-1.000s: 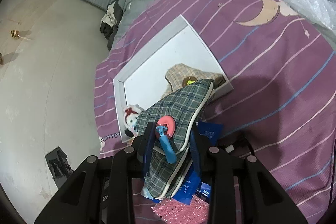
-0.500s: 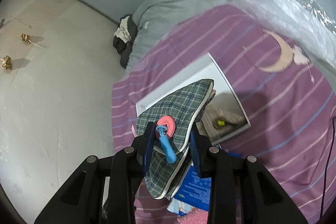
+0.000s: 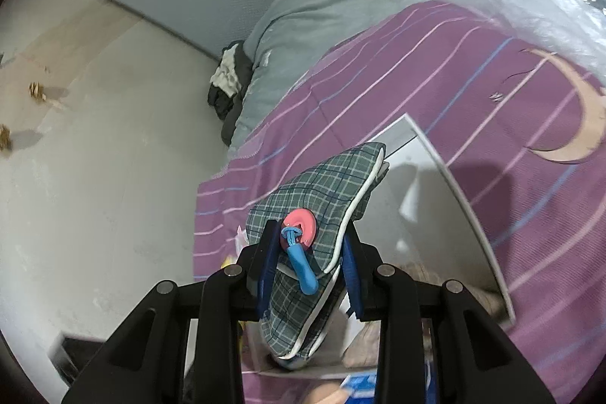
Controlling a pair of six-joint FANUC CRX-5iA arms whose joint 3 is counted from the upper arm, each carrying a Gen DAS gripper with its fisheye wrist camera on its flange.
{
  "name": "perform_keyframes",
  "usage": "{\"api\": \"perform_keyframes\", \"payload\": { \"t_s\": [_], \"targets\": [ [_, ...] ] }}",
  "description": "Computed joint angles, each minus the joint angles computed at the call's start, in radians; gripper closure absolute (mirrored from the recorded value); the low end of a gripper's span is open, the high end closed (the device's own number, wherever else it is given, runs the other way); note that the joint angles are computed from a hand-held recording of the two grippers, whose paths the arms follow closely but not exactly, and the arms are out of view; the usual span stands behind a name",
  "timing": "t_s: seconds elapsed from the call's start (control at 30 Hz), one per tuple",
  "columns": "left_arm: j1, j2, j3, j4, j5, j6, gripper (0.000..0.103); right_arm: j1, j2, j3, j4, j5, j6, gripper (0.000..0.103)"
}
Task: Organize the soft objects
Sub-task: 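Carry the yellow booklet into the tray beside the plush toy and release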
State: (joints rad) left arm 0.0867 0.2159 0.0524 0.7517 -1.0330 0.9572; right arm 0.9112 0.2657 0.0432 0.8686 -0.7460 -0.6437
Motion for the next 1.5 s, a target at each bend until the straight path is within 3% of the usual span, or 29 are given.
{"api": "perform_keyframes", "payload": {
  "t_s": [0.07,0.17,0.3,0.47,0.57,0.7,0.87,1.03,1.2,1.23,1.27,1.3,1.33,1.4,1.5],
  "targets": [
    [-0.015,-0.002,-0.016,-0.049,0.017,0.027,0.036,-0.013,0.004,-0.041,0.041,0.054,-0.029,0.072],
    [-0.038,0.013,0.007,-0.154,0.017,0.096,0.036,-0.014,0.016,-0.036,0.021,0.022,-0.016,0.072],
    [-0.069,0.005,0.031,-0.252,0.032,0.137,0.036,-0.029,-0.001,-0.081,0.042,0.062,-0.085,0.072],
    [-0.113,0.017,0.094,-0.436,0.027,0.236,0.035,-0.024,0.03,-0.027,-0.037,0.033,-0.006,0.072],
    [-0.122,0.022,0.11,-0.467,0.011,0.213,0.033,-0.024,0.068,0.044,-0.105,-0.013,0.077,0.072],
    [-0.086,0.021,0.073,-0.339,-0.016,0.108,0.023,-0.018,0.093,0.084,-0.132,-0.069,0.115,0.072],
    [-0.018,0.042,0.025,-0.109,-0.09,-0.031,0.02,-0.021,0.088,0.064,-0.107,-0.066,0.087,0.072],
    [0.035,0.066,0.018,0.044,-0.196,-0.028,0.016,-0.019,0.084,0.054,-0.098,-0.066,0.078,0.072],
    [0.072,0.027,-0.038,0.148,-0.18,-0.069,0.018,-0.014,0.081,0.053,-0.092,-0.073,0.08,0.072],
    [0.076,0.021,-0.042,0.153,-0.168,-0.066,0.019,-0.013,0.08,0.051,-0.091,-0.074,0.08,0.072],
    [0.082,0.011,-0.051,0.161,-0.151,-0.066,0.026,-0.013,0.081,0.052,-0.091,-0.076,0.084,0.072],
    [0.085,0.007,-0.052,0.162,-0.141,-0.066,0.038,-0.012,0.083,0.056,-0.092,-0.08,0.09,0.072],
    [0.087,0.005,-0.049,0.152,-0.134,-0.058,0.044,-0.011,0.084,0.059,-0.094,-0.083,0.096,0.072],
    [0.083,0.014,-0.018,0.092,-0.128,-0.022,0.07,-0.01,0.088,0.065,-0.096,-0.083,0.107,0.072],
    [0.065,0.03,0.017,0.0,-0.133,0.007,0.087,-0.009,0.098,0.08,-0.1,-0.08,0.131,0.072]
  ]
}}
